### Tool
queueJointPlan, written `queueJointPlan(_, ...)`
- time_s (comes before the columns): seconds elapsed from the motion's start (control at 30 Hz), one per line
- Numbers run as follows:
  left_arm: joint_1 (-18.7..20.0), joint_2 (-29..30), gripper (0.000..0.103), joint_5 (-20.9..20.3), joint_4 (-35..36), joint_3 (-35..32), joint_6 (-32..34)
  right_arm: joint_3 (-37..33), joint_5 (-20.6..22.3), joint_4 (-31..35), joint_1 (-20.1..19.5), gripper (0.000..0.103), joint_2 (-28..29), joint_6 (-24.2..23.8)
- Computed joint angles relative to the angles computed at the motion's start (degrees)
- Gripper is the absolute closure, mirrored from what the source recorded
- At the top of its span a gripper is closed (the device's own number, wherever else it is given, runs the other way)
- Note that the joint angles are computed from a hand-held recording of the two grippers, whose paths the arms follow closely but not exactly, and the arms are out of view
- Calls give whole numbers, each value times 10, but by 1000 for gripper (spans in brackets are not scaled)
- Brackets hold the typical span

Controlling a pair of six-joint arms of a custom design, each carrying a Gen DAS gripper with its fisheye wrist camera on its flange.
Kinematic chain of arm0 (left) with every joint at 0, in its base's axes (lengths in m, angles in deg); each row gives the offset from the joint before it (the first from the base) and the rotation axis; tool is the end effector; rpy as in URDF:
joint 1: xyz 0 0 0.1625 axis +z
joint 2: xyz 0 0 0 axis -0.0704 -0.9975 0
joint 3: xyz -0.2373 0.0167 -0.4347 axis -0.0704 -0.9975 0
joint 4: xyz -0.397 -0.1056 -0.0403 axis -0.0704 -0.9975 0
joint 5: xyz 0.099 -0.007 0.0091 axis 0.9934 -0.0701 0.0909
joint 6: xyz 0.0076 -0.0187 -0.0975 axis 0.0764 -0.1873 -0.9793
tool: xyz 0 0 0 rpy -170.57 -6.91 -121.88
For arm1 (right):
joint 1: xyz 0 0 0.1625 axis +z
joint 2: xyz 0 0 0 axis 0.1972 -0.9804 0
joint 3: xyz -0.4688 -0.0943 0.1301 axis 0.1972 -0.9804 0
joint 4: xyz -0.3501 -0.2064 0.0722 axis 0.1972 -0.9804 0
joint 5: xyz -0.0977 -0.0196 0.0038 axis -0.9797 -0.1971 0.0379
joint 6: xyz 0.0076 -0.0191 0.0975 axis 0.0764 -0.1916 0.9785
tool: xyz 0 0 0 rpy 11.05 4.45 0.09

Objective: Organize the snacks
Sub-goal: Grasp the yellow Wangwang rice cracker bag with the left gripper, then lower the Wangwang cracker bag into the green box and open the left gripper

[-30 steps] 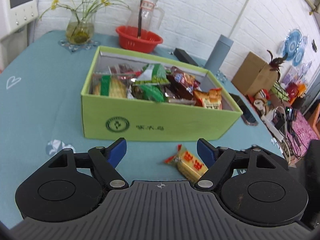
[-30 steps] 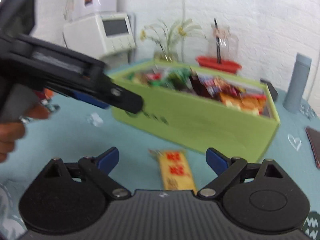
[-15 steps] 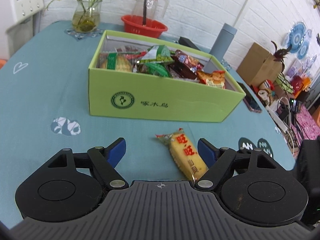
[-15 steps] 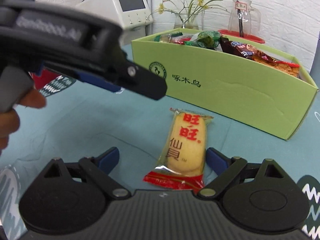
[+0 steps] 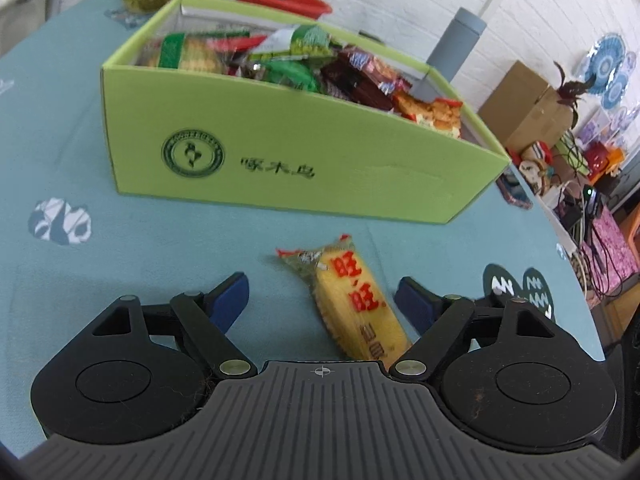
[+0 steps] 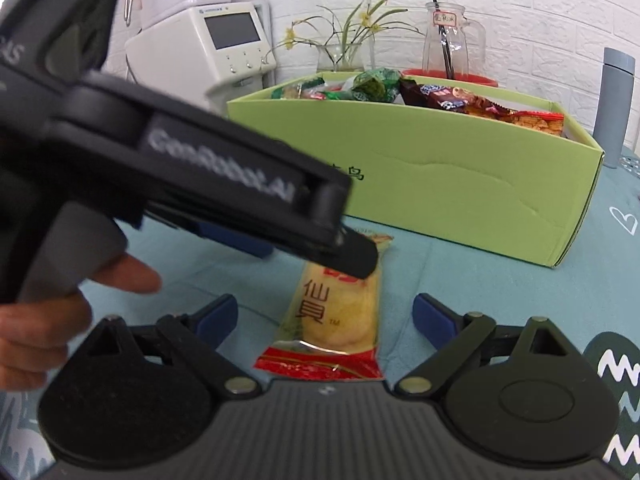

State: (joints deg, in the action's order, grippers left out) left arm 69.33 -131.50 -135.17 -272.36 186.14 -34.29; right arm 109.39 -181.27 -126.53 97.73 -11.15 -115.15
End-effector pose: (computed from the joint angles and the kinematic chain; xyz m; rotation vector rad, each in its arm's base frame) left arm -0.0319 -0.5227 0.2727 0.1552 2.5717 -0.9389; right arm 0.2997 -0.5265 -0.0408 1.2139 -2.4779 0.6943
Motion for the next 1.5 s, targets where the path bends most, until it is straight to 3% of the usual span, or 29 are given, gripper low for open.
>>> queueJointPlan(0.13,-13,23,26,32,-39,9,44,0,21,9,-9,9,-6,9)
queueJointPlan(0.37,-11,43,26,27,-137,36,78,-2,7,7,-3,9,-4,-7)
queueJointPlan(0.57,-25,62,26,66,-177,48,111,-4,-5,5,1,9,-1,-18)
queueJointPlan(0.7,-27,49,29,75,-136,41,56,-1,7,6,-5,9,-5,-11)
queueJointPlan(0.8,-22,26,38,38,-94,34,19,7,24,2,-11,10,-10,5)
queueJointPlan(0.87,-19,16,38,17,-72,30,8,11,28,-6,-13,10,-11,13)
queueJointPlan(1.07,-23,14,39,13,-45,28,2,22,-6,-32,4,13,-10,-17)
queueJointPlan(1.13,-24,18,44,16,-50,29,8,18,-16,-17,9,26,-12,-20)
queueJointPlan(1.17,-24,20,46,18,-55,30,13,14,-19,-9,10,38,-11,-22)
queueJointPlan(1.2,-26,21,61,23,-60,32,17,9,-24,5,10,42,-10,-20)
queueJointPlan(1.23,-25,21,71,21,-63,34,25,8,-21,-3,10,45,-7,-29)
queueJointPlan(1.3,-22,14,75,9,-55,36,23,7,-25,-4,12,49,-6,-30)
queueJointPlan(1.33,-24,8,82,11,-51,38,20,8,-29,-3,14,49,-7,-26)
queueJointPlan(1.5,-51,-41,84,6,-36,38,12,21,-11,-23,26,50,-23,-40)
